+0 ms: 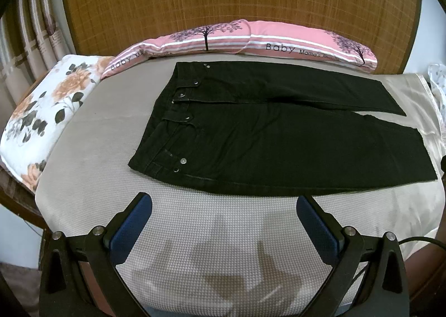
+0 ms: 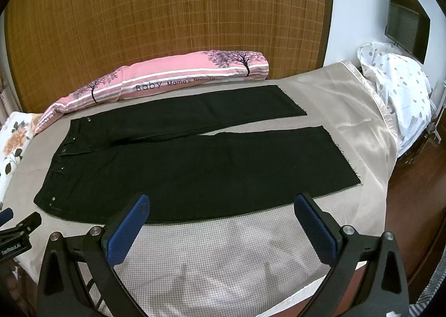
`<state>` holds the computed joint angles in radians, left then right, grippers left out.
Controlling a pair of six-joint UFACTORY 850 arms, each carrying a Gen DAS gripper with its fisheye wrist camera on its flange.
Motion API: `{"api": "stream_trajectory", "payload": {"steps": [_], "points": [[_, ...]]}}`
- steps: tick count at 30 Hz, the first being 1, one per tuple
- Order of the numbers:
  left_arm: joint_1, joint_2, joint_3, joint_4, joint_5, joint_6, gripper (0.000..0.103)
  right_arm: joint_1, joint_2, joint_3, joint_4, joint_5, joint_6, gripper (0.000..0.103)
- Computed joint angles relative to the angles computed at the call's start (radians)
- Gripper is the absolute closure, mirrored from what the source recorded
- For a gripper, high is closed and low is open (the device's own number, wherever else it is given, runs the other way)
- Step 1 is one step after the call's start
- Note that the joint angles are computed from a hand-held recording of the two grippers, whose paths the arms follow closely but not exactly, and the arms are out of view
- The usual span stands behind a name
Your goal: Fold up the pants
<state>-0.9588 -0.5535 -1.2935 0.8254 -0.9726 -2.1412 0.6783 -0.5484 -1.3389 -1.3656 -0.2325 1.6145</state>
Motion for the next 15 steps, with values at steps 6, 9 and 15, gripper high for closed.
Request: {"api": "stream_trajectory", "payload": {"steps": [6,9,15], "points": [[0.002,0.0,-0.002,-0.002,0.0,0.003,0.001,0.001,0.0,0.001,-0.008,0.0,0.009,0.0],[0.002,0.0,-0.003,-0.002,-0.001,0.004,0.001,0.001,-0.001,-0.004,0.009,-0.003,-0.009,0.0],[0.004,-0.004,-0.011,-0.007,-0.002,0.009,0.001,0.002,-0.006,-0.01,0.019,-0.004,-0.017,0.0]]}}
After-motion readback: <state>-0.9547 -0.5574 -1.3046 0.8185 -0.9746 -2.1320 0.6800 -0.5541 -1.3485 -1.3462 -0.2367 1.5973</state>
